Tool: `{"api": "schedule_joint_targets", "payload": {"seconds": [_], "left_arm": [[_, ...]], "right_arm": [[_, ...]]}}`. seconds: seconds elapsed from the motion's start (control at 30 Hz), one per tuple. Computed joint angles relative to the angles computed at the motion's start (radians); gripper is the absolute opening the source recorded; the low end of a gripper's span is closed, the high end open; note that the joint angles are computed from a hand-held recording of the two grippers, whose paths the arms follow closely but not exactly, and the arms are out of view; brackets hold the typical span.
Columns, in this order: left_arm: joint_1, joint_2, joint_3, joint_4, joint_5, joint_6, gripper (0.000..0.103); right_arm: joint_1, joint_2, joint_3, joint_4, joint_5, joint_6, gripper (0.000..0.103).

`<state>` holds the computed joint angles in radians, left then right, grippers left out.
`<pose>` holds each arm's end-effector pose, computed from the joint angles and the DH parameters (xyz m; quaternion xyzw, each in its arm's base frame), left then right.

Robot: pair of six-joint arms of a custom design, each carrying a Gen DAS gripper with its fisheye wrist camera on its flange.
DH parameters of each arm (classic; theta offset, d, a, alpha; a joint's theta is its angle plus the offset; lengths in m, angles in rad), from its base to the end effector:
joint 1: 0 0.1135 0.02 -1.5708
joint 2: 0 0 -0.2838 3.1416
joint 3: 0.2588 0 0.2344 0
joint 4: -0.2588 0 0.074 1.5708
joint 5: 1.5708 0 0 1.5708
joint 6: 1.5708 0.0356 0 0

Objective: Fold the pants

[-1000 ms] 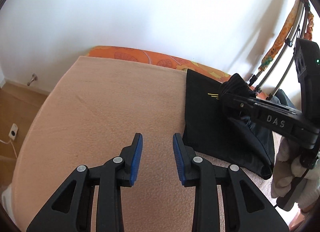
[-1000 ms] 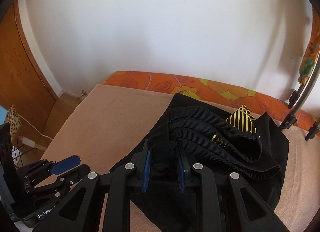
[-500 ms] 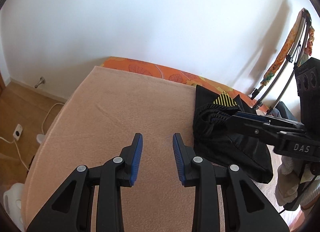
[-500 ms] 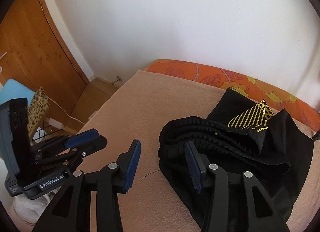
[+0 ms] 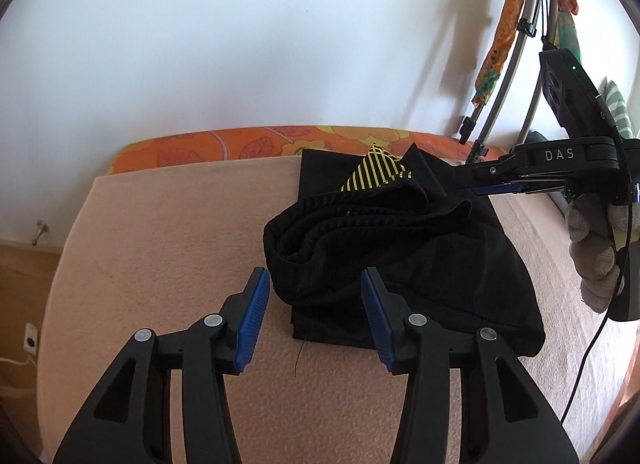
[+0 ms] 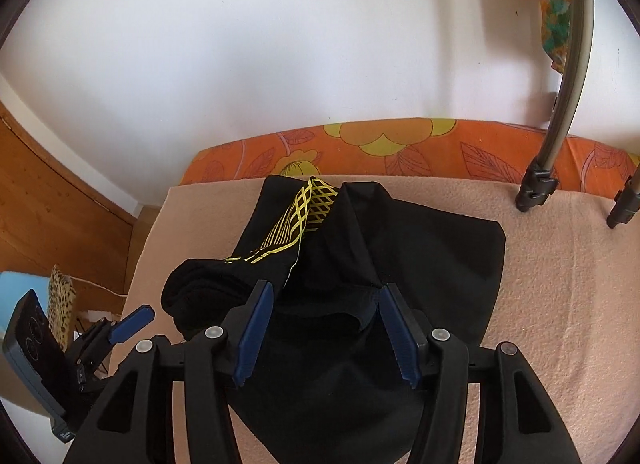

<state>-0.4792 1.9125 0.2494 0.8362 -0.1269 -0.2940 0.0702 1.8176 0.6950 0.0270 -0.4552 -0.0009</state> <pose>0.2044 -0.1011 0.0693 0.0630 0.9279 -0.0820 0.3582 0.2883 0.0360 0.1162 -0.0867 0.9444 0.2271 0.2216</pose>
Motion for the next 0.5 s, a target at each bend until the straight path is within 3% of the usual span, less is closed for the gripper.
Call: {"api": "schedule_joint_targets", "payload": {"seconds": [0.17, 0.3, 0.33, 0.37, 0.47, 0.5], "left_arm": [[0.089, 0.086, 0.013, 0.056, 0.09, 0.026, 0.061], [0.151, 0.148, 0.018, 0.127, 0.174, 0.003, 0.061], [0.16, 0.16, 0.016, 0.15, 0.188, -0.002, 0.06], [0.166, 0.167, 0.012, 0.172, 0.203, -0.008, 0.059], [0.16, 0.171, 0.003, 0.2, 0.216, -0.011, 0.036], [0.154, 0.168, -0.001, 0.203, 0.205, -0.01, 0.034]], "right_arm": [[0.023, 0.11, 0.103, -0.071, 0.01, 0.014, 0.056], [0.036, 0.182, 0.172, -0.129, 0.003, 0.027, 0.026], [0.042, 0.201, 0.191, -0.127, -0.006, 0.031, 0.024], [0.053, 0.204, 0.2, -0.129, -0.006, 0.031, 0.02], [0.097, 0.181, 0.222, -0.131, 0.024, 0.043, 0.016], [0.107, 0.18, 0.238, -0.131, 0.008, 0.052, 0.016]]}}
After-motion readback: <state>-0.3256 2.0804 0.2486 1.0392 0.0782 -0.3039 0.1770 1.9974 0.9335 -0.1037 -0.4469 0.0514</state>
